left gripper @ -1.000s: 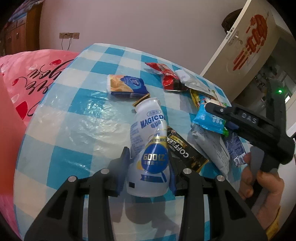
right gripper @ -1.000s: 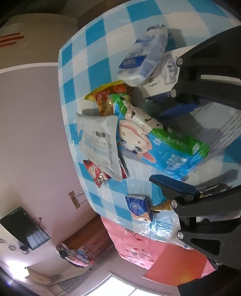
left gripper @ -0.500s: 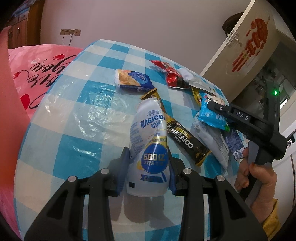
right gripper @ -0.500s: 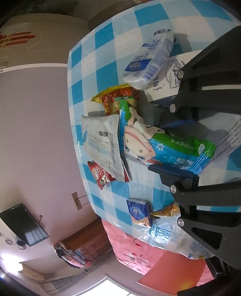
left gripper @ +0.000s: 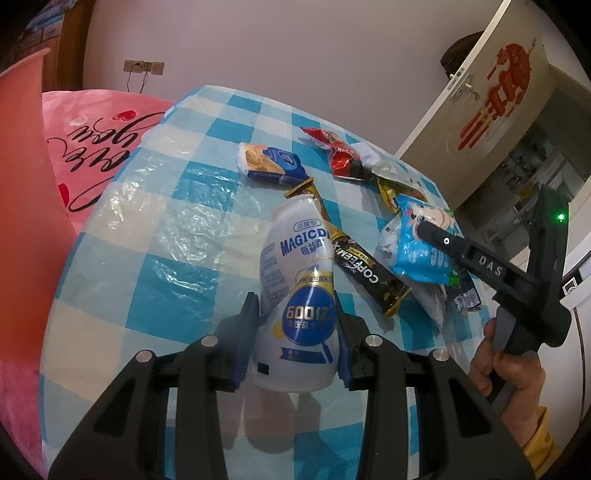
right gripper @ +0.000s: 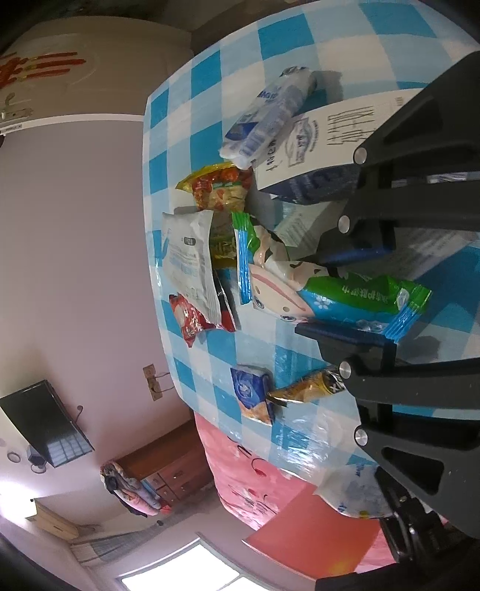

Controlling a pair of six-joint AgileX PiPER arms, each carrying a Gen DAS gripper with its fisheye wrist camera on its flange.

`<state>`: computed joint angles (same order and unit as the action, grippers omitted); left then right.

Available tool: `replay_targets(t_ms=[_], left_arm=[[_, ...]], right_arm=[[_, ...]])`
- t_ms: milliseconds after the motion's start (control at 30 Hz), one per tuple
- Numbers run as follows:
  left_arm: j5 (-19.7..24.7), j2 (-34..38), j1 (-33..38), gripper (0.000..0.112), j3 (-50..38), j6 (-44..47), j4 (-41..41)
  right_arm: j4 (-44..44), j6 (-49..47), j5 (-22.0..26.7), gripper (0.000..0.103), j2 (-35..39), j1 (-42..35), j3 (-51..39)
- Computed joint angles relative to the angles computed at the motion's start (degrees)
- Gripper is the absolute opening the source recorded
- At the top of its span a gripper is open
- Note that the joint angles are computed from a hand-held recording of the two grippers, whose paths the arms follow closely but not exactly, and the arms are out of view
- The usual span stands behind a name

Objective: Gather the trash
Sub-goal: 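Grasp the blue-green snack bag with the right tool while the left tool holds the bottle, then carry the bottle and snack bag to the orange bucket and release both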

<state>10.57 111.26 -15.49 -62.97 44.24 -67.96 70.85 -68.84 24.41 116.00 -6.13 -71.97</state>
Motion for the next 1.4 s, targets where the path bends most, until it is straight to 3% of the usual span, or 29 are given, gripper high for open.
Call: replay_targets(t_ms=[433,767,1133,1400], left_arm=[[0.19,-6.21,1.32,0.039,4.40,13.61,-12.69],[-0.19,-15.54,5.90,0.039,8.87,16.36,-14.90],[-0.98,-26.20,17.30,0.039,12.56,-0.64,4.06],[-0.88,-25.67,26.30,0.039,11.88,-6.45,10.50]], right_arm=[[1.18,-2.60,0.90,0.029,-9.05,1.72,5.74],[-4.02,4.55,6.76,0.028,-13.09,6.72,3.01],[-10.07,13.19,13.69,0.028,-11.81,18.98,-9.24],[-17.10,21.70,16.48,0.028,-4.57,28.37,-23.15]])
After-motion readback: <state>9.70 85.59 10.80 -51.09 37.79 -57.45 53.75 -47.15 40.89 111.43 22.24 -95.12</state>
